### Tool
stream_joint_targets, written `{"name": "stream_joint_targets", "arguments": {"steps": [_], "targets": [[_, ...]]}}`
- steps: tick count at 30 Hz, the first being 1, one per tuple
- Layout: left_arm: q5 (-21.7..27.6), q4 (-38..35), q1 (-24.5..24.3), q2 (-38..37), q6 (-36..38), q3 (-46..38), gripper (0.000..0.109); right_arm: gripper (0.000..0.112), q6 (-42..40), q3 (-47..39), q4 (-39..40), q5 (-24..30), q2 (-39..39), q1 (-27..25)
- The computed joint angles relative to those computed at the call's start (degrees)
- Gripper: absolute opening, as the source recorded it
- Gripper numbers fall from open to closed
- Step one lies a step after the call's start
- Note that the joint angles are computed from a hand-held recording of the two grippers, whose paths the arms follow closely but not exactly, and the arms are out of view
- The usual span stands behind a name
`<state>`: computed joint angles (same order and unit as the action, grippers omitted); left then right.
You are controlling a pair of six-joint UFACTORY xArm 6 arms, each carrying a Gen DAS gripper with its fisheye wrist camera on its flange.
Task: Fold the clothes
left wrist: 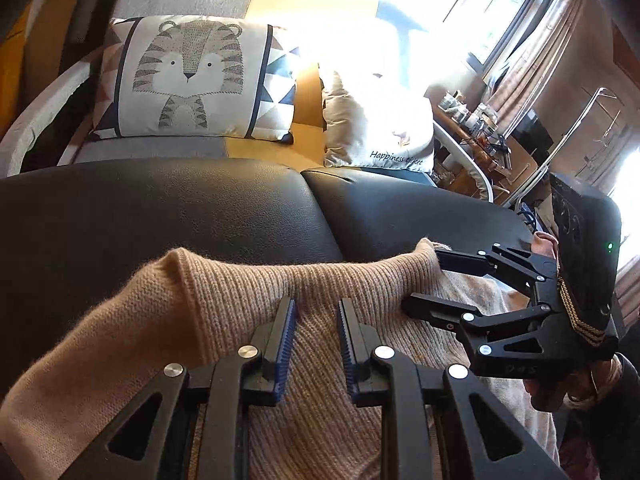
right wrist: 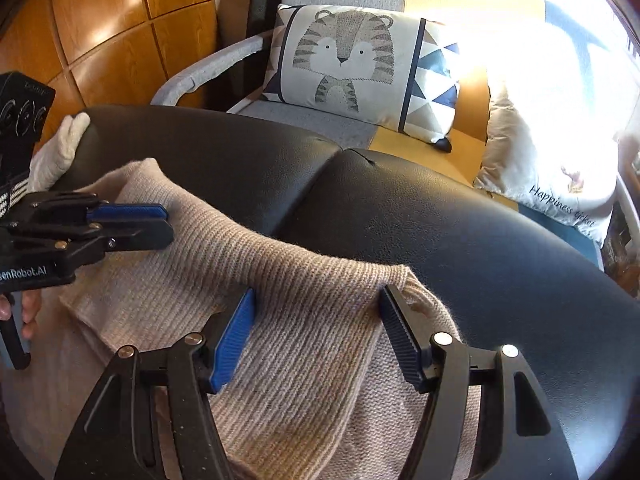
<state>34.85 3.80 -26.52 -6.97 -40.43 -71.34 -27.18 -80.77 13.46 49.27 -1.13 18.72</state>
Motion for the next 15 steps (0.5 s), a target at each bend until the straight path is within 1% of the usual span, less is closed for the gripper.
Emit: {"name": "stream_joint_targets", "arguments": {"steps": [1, 3, 5, 6, 8, 10, 11, 13, 15], "targets": [[-0.5, 0.3, 0.1, -0.1, -0.3, 0.4, 0.021, 0.070, 0.9, 0.6, -1.3, -0.9, -0.2, 0.2], [-1.2, 0.1, 0.2, -0.3, -1.0, 0.9, 0.021, 0.081, 3.0, 1.8, -4.1, -2.7, -0.6, 0.6], [-0.7, -0.8, 0.2, -0.2, -0.5, 0.5, 0.021, 0.081, 5.6, -0.2, -2.4, 0.0, 0.5, -0.2], [-0.2, -1.2, 0.2, -0.4, -0.3, 0.2, 0.021, 0.081, 6.9, -0.9, -3.1, 0.8, 0.4, -0.3], [1.8, -0.6, -0.3, -1.6, -1.0, -0.1, 0.021, 0.081, 7.1, 1.4, -2.8, -1.8, -2.5, -0.1], [3.7, 0.1, -0.9, -2.7, -1.7, -0.5, 0.022, 0.081, 5.4, 3.2, -1.4, -2.7, -5.3, 0.3], [4.1, 1.9, -1.5, -3.4, -2.1, -0.4, 0.024, 0.081, 5.0, 4.5, -1.9, -2.9, -6.7, 0.7], [6.8, 4.9, -3.0, -4.1, -1.7, -1.0, 0.025, 0.081, 5.8, 6.8, -5.0, -2.9, -8.7, 1.9], [9.4, 4.9, -4.2, -3.9, -0.1, -1.3, 0.025, 0.082, 7.5, 8.8, -9.6, -2.7, -9.6, 3.1]]}}
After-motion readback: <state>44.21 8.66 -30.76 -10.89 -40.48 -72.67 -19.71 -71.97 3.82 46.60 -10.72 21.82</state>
